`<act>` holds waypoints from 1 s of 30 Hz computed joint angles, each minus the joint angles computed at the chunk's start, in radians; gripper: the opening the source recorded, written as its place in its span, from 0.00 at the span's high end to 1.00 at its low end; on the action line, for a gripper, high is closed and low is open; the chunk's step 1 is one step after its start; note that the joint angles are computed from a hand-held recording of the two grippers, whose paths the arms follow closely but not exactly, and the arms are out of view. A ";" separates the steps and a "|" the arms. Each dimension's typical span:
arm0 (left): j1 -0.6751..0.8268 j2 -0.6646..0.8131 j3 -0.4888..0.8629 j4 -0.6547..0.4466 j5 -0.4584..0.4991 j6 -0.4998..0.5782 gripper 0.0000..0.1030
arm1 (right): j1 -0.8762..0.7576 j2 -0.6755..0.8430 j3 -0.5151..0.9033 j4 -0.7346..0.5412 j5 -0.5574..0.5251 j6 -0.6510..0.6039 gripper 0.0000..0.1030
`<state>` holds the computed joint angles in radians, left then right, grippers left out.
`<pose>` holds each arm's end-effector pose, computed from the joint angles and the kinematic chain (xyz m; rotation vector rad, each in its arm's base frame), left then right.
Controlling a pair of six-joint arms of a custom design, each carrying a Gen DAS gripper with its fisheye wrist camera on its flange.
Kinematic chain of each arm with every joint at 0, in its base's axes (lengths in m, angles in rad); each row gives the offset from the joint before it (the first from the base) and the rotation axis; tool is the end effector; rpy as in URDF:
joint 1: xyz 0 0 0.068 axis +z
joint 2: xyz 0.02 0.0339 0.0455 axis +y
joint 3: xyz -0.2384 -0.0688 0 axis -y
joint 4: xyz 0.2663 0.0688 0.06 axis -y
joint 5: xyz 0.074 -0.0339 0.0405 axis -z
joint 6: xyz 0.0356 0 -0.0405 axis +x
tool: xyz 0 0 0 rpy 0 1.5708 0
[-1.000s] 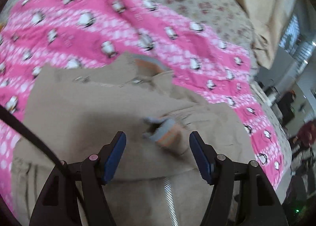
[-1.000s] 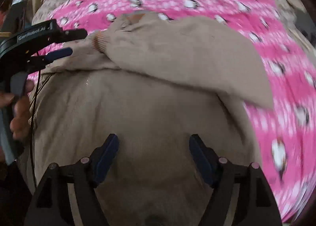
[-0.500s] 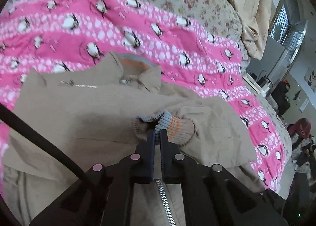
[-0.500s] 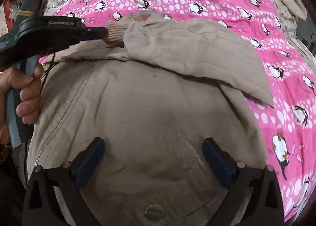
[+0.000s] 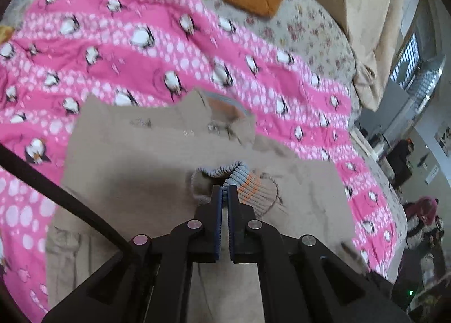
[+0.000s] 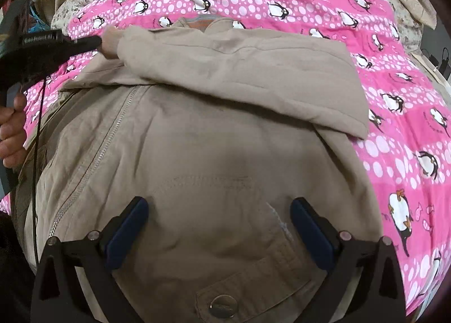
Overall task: Fold large clothes
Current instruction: 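Fold the held sleeve across the jacket front with the right gripper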
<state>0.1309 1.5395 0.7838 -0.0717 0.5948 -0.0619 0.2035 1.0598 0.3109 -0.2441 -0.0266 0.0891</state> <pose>0.3174 0.0217 0.1366 0.0521 2.3161 -0.6737 0.1949 0.0412 0.0923 -0.1571 2.5652 0.1452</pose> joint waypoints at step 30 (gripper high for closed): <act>0.273 0.013 0.059 -0.027 -0.045 0.033 1.00 | 0.040 0.004 0.001 0.005 0.041 0.039 0.00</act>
